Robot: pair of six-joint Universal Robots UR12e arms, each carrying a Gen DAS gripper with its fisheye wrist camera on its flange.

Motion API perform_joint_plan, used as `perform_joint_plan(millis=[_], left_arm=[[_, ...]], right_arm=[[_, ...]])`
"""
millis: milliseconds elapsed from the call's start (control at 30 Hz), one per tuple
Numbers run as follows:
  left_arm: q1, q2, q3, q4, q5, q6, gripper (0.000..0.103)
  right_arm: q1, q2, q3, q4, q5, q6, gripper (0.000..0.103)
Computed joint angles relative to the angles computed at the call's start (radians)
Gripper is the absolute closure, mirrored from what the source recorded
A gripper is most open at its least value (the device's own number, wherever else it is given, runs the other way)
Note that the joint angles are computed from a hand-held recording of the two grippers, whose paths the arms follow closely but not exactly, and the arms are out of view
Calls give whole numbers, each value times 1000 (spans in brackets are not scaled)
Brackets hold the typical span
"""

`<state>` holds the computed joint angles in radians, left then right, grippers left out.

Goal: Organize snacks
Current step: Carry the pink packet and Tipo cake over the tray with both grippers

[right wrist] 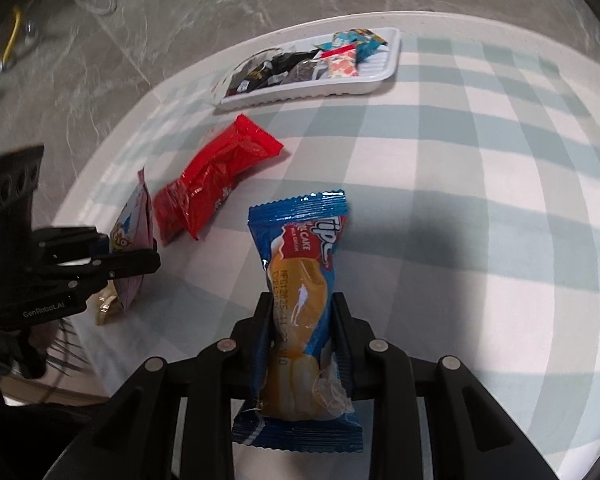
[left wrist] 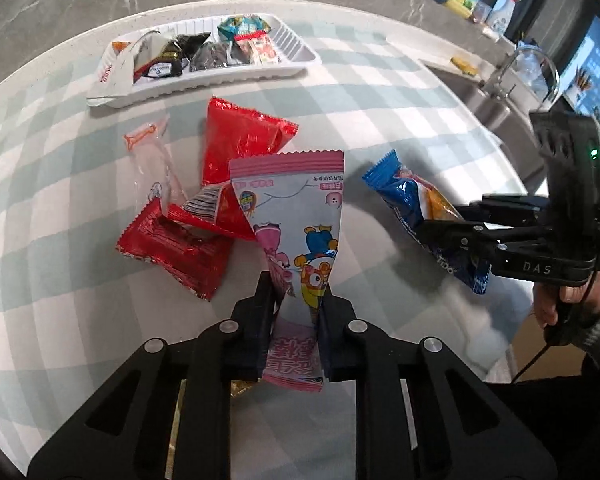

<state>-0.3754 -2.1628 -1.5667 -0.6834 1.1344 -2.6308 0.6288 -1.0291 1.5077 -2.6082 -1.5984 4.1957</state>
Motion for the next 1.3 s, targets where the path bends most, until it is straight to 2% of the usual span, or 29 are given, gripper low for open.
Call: perform_joint_plan(millis=[300,600,700,900,1300], left_arm=[[19,30,6,10,-78,-66,86],[34,-12,124,-59,-152,-83,86],[40,-51,203,-103,-175,-79,86],[42,-145,383,-187,-173,-71,86],[23,-418,878,-455,-139,-65,86]], right_arm=[[-19,-37,84,-181,43,109,73],[-60,-27,84,-263,70,134,73],[-80,-13,66,-275,81,144,73],[-125,32,-7,-247,98,117,73],[-193,147,-178,-150,109,62,73]])
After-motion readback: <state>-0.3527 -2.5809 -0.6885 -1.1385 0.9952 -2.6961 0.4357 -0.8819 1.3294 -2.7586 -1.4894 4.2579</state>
